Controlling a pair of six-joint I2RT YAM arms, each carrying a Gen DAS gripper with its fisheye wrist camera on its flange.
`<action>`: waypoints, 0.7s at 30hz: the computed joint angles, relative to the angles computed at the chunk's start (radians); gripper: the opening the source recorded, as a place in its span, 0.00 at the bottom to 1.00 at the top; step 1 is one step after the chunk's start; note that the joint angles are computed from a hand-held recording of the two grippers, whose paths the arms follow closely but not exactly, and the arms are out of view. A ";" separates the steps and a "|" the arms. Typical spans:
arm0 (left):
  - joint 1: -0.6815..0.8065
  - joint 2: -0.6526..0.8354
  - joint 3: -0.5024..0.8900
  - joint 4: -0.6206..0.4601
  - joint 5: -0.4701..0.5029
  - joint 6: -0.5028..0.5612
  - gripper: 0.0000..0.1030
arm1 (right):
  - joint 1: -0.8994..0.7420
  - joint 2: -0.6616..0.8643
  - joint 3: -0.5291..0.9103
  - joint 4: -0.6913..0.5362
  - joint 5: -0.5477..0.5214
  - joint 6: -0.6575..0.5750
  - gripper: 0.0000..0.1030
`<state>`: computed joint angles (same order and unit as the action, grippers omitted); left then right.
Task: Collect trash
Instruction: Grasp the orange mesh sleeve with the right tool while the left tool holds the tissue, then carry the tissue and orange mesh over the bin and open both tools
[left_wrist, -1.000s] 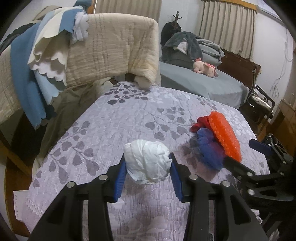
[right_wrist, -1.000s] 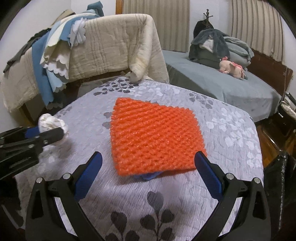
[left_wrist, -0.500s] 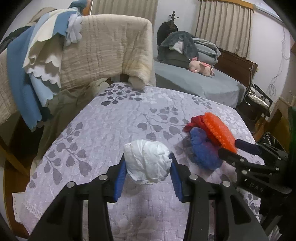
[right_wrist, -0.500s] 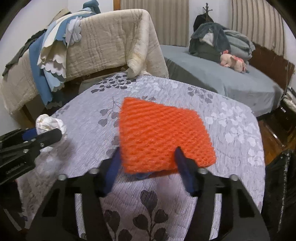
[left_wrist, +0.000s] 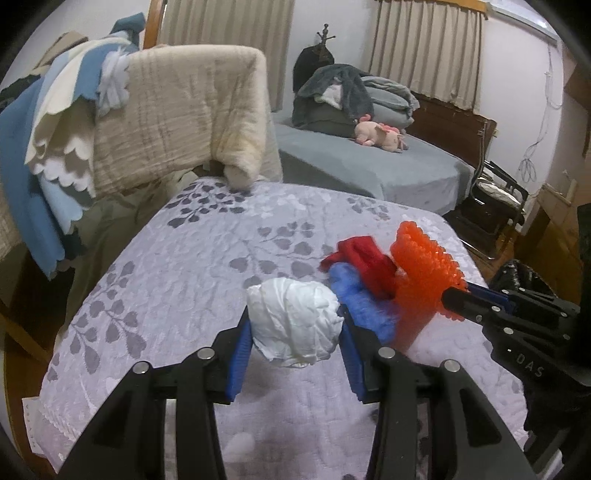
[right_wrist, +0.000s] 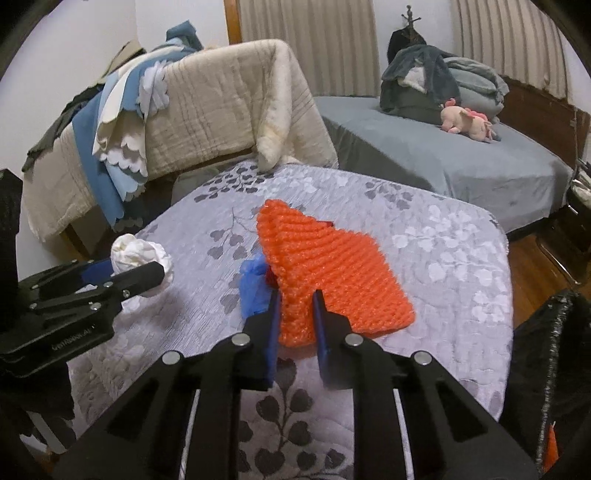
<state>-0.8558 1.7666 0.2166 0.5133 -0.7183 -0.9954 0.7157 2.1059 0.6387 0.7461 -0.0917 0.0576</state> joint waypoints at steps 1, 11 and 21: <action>-0.005 -0.008 0.008 -0.015 -0.002 -0.001 0.43 | -0.006 -0.012 -0.008 -0.002 -0.001 -0.002 0.16; -0.078 -0.095 0.144 -0.213 -0.038 0.013 0.43 | -0.086 -0.147 -0.111 -0.006 -0.013 -0.018 0.15; -0.131 -0.120 0.268 -0.333 -0.057 0.025 0.43 | -0.181 -0.343 -0.228 -0.030 -0.064 -0.050 0.15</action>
